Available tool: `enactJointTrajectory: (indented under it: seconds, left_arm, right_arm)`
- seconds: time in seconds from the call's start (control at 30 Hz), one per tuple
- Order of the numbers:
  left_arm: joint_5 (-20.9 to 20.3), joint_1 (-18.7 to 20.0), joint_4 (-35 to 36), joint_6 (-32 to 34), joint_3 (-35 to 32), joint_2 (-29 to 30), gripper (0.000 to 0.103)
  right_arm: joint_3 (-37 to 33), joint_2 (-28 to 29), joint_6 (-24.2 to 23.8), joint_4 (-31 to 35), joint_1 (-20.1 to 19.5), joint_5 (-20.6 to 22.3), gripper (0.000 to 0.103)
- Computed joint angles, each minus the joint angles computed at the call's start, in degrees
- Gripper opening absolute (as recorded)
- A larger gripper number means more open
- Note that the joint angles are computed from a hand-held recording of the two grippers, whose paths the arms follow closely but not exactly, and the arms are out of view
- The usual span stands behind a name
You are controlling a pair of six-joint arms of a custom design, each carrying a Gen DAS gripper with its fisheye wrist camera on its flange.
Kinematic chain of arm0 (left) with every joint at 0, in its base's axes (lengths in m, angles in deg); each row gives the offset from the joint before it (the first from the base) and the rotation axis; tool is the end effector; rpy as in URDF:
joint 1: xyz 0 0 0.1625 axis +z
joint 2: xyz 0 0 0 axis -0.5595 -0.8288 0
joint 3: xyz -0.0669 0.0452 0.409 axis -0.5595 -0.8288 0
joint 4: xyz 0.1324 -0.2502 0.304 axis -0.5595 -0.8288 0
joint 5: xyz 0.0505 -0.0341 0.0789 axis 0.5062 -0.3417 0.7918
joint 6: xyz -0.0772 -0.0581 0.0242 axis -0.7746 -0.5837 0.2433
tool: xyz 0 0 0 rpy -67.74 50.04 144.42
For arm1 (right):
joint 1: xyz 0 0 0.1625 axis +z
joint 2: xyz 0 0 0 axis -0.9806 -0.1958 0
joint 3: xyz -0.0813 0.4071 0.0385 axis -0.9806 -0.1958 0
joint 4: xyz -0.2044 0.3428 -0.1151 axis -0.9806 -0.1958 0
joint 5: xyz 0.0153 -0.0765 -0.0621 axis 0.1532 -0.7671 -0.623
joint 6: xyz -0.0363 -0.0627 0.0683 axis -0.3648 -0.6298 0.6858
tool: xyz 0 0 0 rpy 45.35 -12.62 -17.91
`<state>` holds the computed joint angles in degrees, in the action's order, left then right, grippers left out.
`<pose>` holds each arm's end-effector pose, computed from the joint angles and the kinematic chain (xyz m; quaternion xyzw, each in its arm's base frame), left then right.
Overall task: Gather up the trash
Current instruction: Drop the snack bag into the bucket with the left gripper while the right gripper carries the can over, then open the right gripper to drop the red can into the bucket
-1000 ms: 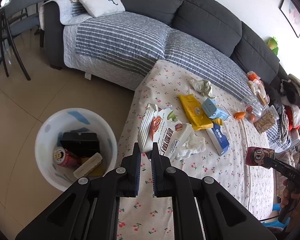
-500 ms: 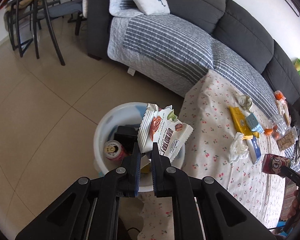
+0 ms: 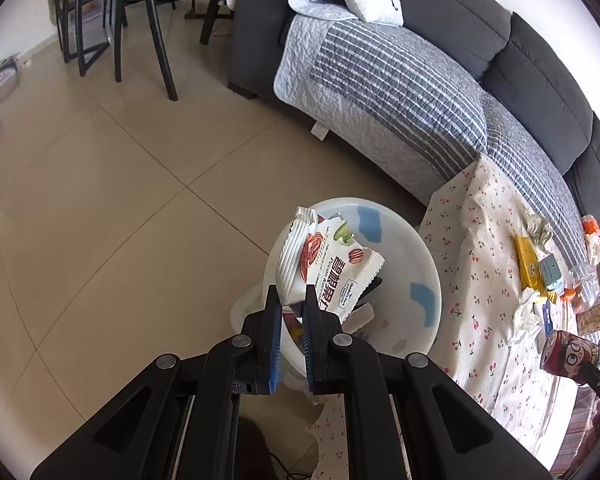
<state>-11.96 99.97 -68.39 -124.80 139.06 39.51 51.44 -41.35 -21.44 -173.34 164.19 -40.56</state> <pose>-0.0863 -0.7194 0.1039 -0.1706 0.8646 -0.3472 0.3208 0.0523 -0.7717 0.2329 0.2389 -0.9473 0.1426 0.1587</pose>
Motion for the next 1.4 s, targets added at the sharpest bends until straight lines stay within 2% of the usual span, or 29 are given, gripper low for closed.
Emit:
enactJointTrajectory:
  seconds: [0.1, 0.17, 0.2, 0.23, 0.3, 0.37, 0.5, 0.67, 0.73, 0.97, 1.13, 1.23, 1.4]
  left_arm:
    - [-1.4, 0.3, -3.0, 3.3, -0.9, 1.2, 0.011]
    - [-2.7, 0.6, 0.4, 1.2, -2.1, 1.4, 0.017]
    - [-2.3, 0.5, 2.3, 0.2, -2.6, 1.6, 0.033]
    - [-1.4, 0.3, 4.2, -0.6, -3.1, 1.7, 0.056]
    - [1.4, -0.3, 8.4, -2.7, -3.8, 1.9, 0.078]
    - [3.6, -0.8, 10.8, -3.7, -3.6, 1.7, 0.081]
    - [4.1, -1.0, 16.9, -7.1, -2.4, 0.2, 0.092]
    - [6.5, -1.2, 25.7, -11.3, -1.6, -1.1, 0.097]
    - [7.1, -1.3, 27.1, -11.7, -1.1, -1.4, 0.097]
    - [6.3, -1.1, 27.2, -11.1, -0.6, -2.0, 0.097]
    - [6.1, -1.3, 26.2, -9.5, -1.0, -1.6, 0.097]
    - [5.8, -1.5, 26.3, -8.9, -1.6, -1.3, 0.097]
    - [5.3, -2.2, 26.0, -7.0, -3.5, 0.4, 0.097]
  right_arm:
    - [-0.1, 0.5, 0.0, 0.7, 0.4, 0.9, 0.061]
    - [-0.1, 1.0, -0.1, 0.5, 0.7, 1.1, 0.061]
    - [-0.1, 1.2, 0.0, 0.6, 0.9, 1.2, 0.061]
    - [-0.2, 1.4, 0.1, 0.7, 1.0, 1.5, 0.061]
    - [-0.3, 1.8, 0.3, 0.9, 1.3, 1.9, 0.061]
    - [-0.3, 2.3, 0.4, 1.1, 1.6, 2.4, 0.061]
    - [-0.7, 3.9, -0.1, 1.8, 2.5, 3.0, 0.062]
    - [-1.9, 7.4, -1.0, 1.7, 4.0, 3.2, 0.062]
    - [-2.7, 9.3, -1.0, 1.3, 4.5, 3.2, 0.062]
    - [-4.8, 14.3, 0.5, 0.5, 5.1, 4.8, 0.062]
    - [-5.3, 15.7, 2.3, 0.3, 4.7, 6.2, 0.063]
    - [-5.6, 15.1, 3.8, 1.9, 4.2, 7.8, 0.065]
    - [-3.5, 12.4, 2.4, -0.3, 4.0, 7.0, 0.066]
